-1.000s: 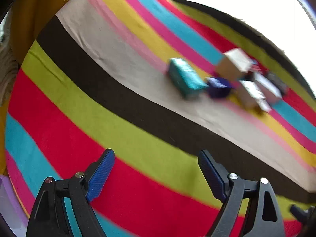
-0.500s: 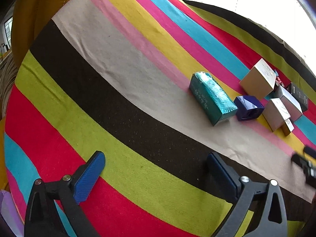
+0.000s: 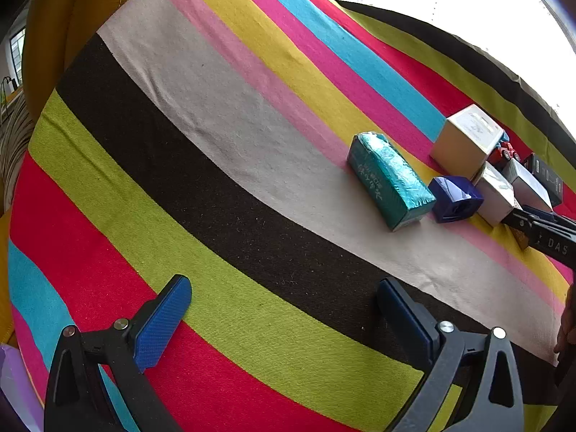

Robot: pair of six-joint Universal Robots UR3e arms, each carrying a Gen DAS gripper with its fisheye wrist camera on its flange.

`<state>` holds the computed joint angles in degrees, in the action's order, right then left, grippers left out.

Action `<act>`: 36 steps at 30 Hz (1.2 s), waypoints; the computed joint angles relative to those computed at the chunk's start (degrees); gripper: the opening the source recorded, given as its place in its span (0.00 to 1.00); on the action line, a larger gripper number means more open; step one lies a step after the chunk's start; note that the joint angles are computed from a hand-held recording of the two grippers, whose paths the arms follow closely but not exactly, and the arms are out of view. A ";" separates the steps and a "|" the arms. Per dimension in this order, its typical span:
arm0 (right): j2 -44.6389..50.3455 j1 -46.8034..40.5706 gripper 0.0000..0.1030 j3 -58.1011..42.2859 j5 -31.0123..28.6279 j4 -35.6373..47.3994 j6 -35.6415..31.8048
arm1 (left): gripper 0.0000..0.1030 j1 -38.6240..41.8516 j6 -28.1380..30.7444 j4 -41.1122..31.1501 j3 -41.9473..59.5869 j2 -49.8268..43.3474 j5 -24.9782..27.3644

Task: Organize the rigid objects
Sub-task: 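Grasp the white 'DING ZHI DENTAL' box with the right gripper while the left gripper approaches the teal pack, then grasp the teal tissue pack with the left gripper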

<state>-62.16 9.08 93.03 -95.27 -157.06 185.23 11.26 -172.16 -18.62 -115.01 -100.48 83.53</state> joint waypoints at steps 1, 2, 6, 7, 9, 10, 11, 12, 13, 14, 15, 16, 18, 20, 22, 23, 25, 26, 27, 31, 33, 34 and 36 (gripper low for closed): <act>-0.50 0.38 0.40 0.52 0.00 -0.13 -0.34 | 1.00 -0.03 -0.04 0.07 -0.19 0.13 -0.01; -1.31 0.79 0.33 1.41 0.04 -0.17 -0.68 | 1.00 -0.08 -0.08 0.12 -0.35 0.23 0.01; -8.21 1.59 0.33 11.47 1.13 -3.45 -1.67 | 1.00 0.45 0.32 -0.02 -0.52 0.50 -0.28; -9.98 1.66 0.33 13.96 1.27 -4.22 -1.68 | 1.00 0.42 0.31 0.04 -0.72 0.65 -0.25; -14.40 1.65 0.34 20.05 1.80 -6.08 -1.64 | 1.00 0.45 0.27 -0.11 -0.26 0.32 -0.24; -16.62 1.58 0.34 22.97 2.08 -6.89 -1.68 | 1.00 0.48 0.29 -0.13 -0.21 0.29 -0.25; -18.35 1.52 0.34 25.14 2.18 -7.40 -1.59 | 1.00 0.55 0.36 -0.11 -0.31 0.36 -0.27; -20.20 1.47 0.34 27.51 2.15 -8.10 -1.55 | 1.00 0.56 0.34 -0.05 -0.47 0.47 -0.24; -21.07 1.63 0.34 28.75 1.82 -8.66 -1.66 | 1.00 0.58 0.36 -0.01 -0.65 0.60 -0.25; -21.80 1.91 0.34 29.86 1.35 -9.26 -1.85 | 1.00 0.49 0.28 -0.01 -0.52 0.49 -0.17; -22.82 2.28 0.34 31.22 0.77 -9.78 -1.71 | 1.00 0.49 0.27 -0.05 -0.37 0.37 -0.15; -23.58 2.50 0.34 32.18 0.48 -10.13 -1.07 | 1.00 0.49 0.30 0.00 -0.55 0.50 -0.13; -26.37 0.89 0.33 36.77 1.08 -13.08 -1.87 | 1.00 0.48 0.28 -0.02 -0.38 0.36 -0.11; -27.22 2.15 0.34 37.75 0.41 -13.53 -0.56 | 1.00 0.36 0.24 0.07 -0.74 0.65 0.15; -28.53 2.28 0.34 38.75 0.31 -13.19 0.13 | 1.00 0.19 -0.20 0.20 -1.05 0.89 0.54; -28.85 2.37 0.34 39.05 -0.02 -13.16 0.54 | 1.00 -0.06 -0.74 -0.09 -1.07 1.07 0.96; -22.27 0.62 0.34 33.87 0.80 -14.32 -0.64 | 1.00 -1.42 -3.03 -1.10 0.01 0.61 2.75; -20.19 1.12 0.34 32.48 0.11 -15.07 -0.53 | 1.00 -3.08 -5.33 -2.42 1.42 0.00 4.44; -18.99 1.64 0.34 31.40 -0.83 -15.05 -0.55 | 1.00 -4.27 -6.62 -3.23 2.42 -0.51 5.37; -20.23 2.08 0.34 32.15 -1.49 -14.54 -0.47 | 1.00 -9.77 -7.67 -3.41 6.97 -4.48 6.78; -20.06 1.71 0.34 32.27 -0.91 -14.88 -0.43 | 1.00 -11.66 -8.50 -4.09 11.01 -7.67 7.38; -20.07 1.46 0.34 32.42 -0.52 -15.07 -0.40 | 1.00 -12.17 -8.95 -4.62 13.03 -9.13 7.82; -20.24 1.13 0.35 32.78 0.00 -15.31 -0.32 | 1.00 -12.68 -10.24 -6.35 18.49 -12.90 8.67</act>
<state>-82.40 10.21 125.81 -95.26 -172.37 184.91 -1.42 -182.40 -24.96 -96.52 -113.38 92.19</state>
